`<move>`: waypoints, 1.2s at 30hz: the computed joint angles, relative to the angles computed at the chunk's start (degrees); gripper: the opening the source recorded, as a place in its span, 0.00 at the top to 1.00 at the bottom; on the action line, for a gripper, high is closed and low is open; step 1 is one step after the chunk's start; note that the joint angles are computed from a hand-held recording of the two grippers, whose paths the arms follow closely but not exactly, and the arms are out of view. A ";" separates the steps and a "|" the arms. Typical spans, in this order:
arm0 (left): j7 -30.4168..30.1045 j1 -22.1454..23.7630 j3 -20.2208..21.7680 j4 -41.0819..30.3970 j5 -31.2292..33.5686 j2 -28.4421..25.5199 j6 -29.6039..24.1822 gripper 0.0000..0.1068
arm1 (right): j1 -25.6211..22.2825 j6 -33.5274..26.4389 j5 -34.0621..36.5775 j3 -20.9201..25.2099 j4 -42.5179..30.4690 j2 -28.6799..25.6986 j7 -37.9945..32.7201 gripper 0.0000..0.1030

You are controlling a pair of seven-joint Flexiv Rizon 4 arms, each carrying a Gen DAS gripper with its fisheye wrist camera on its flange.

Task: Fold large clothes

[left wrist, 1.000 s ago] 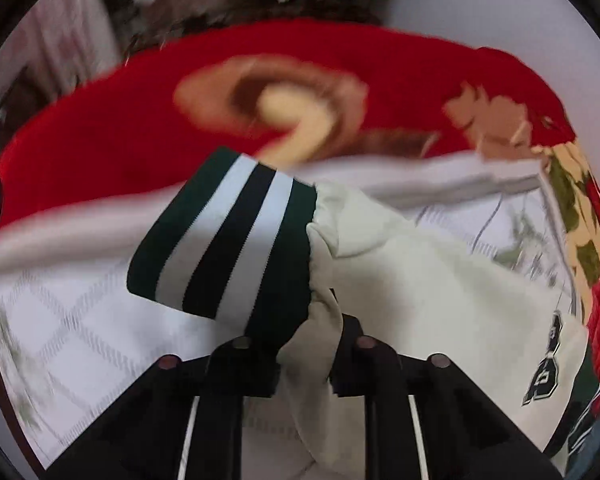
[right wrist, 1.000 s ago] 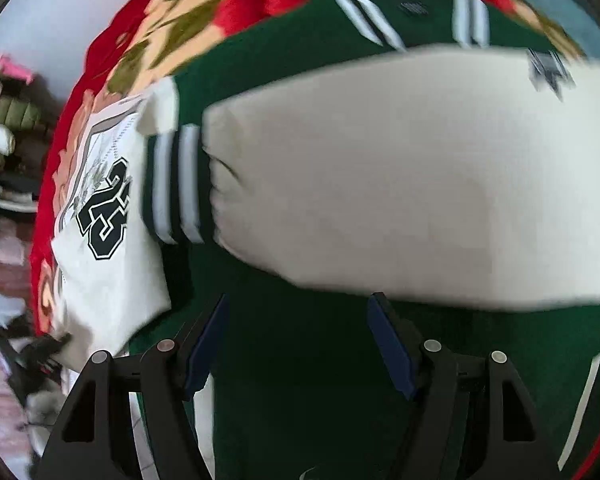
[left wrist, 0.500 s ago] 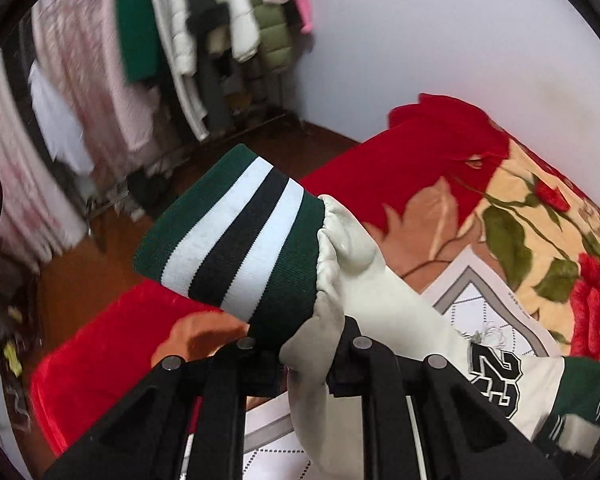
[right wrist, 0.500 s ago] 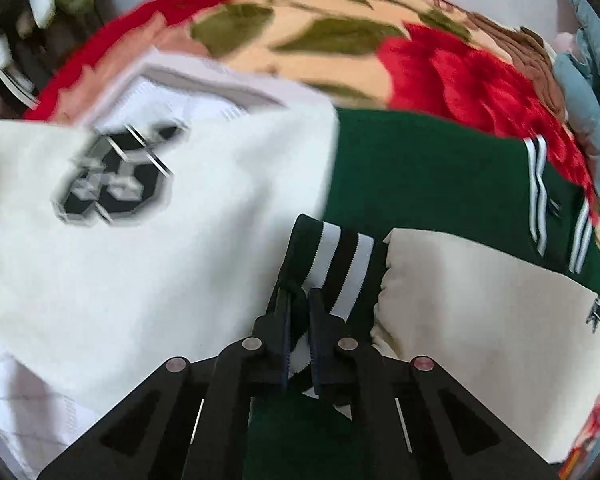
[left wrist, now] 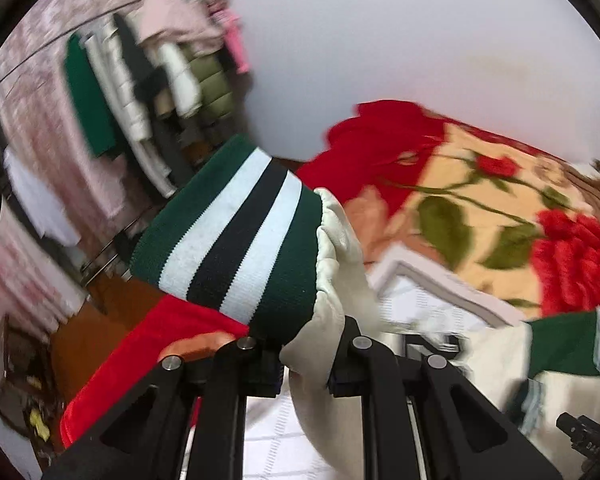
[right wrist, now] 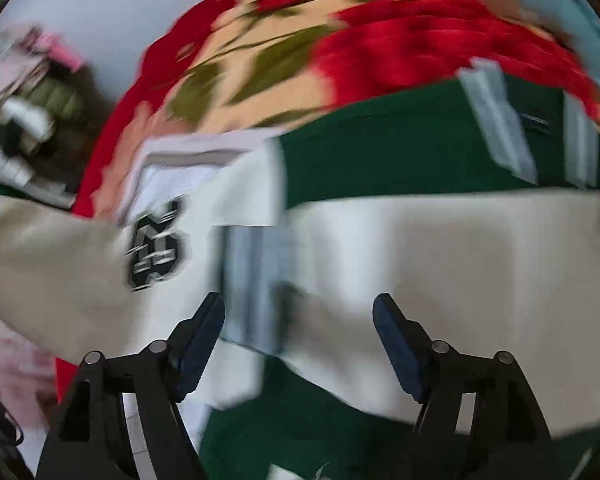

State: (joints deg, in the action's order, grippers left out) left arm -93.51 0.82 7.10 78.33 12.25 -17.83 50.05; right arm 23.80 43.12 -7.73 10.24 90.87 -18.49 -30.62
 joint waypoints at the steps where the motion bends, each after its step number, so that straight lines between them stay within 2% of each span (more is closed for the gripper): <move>1: 0.94 -1.03 -1.01 0.37 -0.18 0.74 -0.44 0.90 | -0.06 -1.10 -0.99 -0.54 2.83 2.71 2.31 0.24; 3: 2.21 -2.95 -2.64 1.46 -0.59 2.03 -0.56 0.90 | -0.82 -4.52 -1.83 -0.70 6.49 6.69 5.29 0.24; 9: 4.74 -10.23 -8.32 2.34 -4.24 3.51 -4.24 0.92 | -6.91 -8.59 1.42 -0.11 20.51 20.53 10.53 0.24; 11: 5.46 -13.66 -10.60 2.23 -5.30 3.06 -5.32 0.92 | -9.03 -8.95 2.00 -0.08 24.88 25.04 11.91 0.24; 15: 5.42 -20.88 -13.79 1.06 -6.04 -0.01 -7.85 0.92 | -14.05 -13.70 2.22 -0.54 32.98 36.02 13.46 0.24; 21: 3.45 -31.06 -14.15 -1.97 -1.72 -6.72 -10.88 0.91 | -20.61 -19.83 4.20 -2.80 42.05 48.41 10.96 0.24; 25: 1.39 -35.38 -12.44 -4.63 1.69 -9.47 -15.64 0.89 | -23.30 -22.04 5.70 -3.96 45.50 53.34 7.96 0.24; 27: 1.36 -35.82 -12.21 -4.72 1.66 -9.59 -17.30 0.84 | -24.39 -22.73 6.32 -4.45 46.84 55.46 6.38 0.24; 28: 1.67 -35.58 -12.46 -4.22 0.91 -9.43 -17.25 0.76 | -24.83 -22.55 7.03 -4.86 47.62 56.60 5.56 0.24; 29: 2.28 -35.16 -12.79 -3.61 -0.07 -9.01 -17.18 0.54 | -25.20 -22.56 7.68 -5.16 47.89 57.23 5.03 0.24; 30: 3.13 -34.57 -13.29 -2.97 -1.54 -8.61 -17.24 0.38 | -25.53 -22.45 8.17 -5.41 47.96 57.63 4.59 0.24; 31: 3.30 -34.47 -13.65 -2.86 -2.43 -8.89 -17.14 0.13 | -25.67 -22.50 8.64 -5.36 47.69 57.83 4.37 0.24; 32: 3.48 -34.24 -13.87 -2.65 -3.44 -8.56 -17.28 0.10 | -25.82 -22.33 9.10 -5.58 47.63 58.18 3.86 0.24; 36: 2.37 -33.80 -13.50 -1.36 -4.78 -6.29 -17.53 0.10 | -26.11 -20.84 10.40 -5.70 46.01 58.31 3.48 0.24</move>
